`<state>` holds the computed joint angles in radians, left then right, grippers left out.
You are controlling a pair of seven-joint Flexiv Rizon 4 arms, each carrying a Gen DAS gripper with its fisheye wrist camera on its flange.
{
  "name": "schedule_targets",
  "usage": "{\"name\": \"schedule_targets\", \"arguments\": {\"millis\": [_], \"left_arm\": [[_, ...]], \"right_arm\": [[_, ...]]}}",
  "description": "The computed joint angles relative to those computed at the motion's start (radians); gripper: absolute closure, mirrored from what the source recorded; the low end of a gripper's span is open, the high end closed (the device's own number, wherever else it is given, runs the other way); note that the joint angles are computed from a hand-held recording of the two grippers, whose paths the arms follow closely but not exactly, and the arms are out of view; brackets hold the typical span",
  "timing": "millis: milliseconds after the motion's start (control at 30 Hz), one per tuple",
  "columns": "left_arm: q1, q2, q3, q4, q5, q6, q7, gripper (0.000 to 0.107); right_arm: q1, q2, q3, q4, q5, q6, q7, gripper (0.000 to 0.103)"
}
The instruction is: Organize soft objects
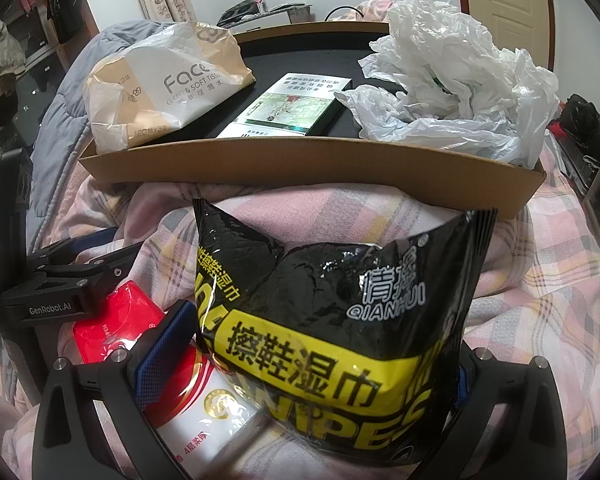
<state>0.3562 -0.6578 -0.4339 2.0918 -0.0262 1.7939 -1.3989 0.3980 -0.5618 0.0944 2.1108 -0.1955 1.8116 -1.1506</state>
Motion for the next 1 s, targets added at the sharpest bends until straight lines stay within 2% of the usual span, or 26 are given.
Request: {"name": "schedule_targets", "arguments": {"millis": [1000], "left_arm": [[0.029, -0.014, -0.025, -0.002, 0.011, 0.001, 0.0, 0.004]], "right_arm": [[0.019, -0.003, -0.011, 0.002, 0.013, 0.011, 0.0, 0.0]]}}
